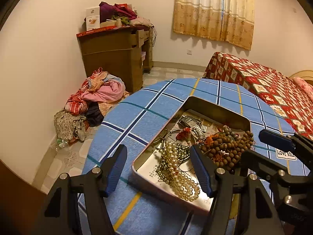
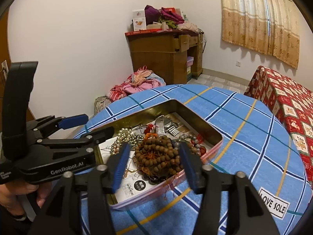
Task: Organize jewelry
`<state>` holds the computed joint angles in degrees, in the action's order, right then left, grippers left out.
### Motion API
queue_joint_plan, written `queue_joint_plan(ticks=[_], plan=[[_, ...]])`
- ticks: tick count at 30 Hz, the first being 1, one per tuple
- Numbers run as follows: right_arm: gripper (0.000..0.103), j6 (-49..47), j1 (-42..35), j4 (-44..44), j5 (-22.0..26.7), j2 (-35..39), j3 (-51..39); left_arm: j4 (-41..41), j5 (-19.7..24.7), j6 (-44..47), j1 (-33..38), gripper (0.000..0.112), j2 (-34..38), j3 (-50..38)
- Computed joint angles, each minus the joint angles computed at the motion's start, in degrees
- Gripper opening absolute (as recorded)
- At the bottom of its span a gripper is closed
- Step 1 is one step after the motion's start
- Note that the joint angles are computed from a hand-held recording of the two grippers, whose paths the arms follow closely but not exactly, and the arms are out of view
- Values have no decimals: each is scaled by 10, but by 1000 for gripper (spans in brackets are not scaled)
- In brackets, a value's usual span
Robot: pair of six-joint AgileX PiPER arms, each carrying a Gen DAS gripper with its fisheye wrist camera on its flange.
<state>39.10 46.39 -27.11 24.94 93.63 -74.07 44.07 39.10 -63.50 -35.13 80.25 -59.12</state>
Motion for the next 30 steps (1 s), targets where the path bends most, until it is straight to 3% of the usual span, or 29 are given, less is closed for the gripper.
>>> queue_joint_plan(ticks=[4,8,20,30], plan=[[60,21,0,-12,-2,-17,20,11,15,-19,-16,67,-12,4],[67,48,0,-25,-7,-37,41,32,36,-50,-44,67,-28,11],[74,159,24,-129,1,-91,91,72,87,-115,-117,68,-45,17],[75,202,31,-173,4,-115,112,97,117,-142,-156,68,-53,15]])
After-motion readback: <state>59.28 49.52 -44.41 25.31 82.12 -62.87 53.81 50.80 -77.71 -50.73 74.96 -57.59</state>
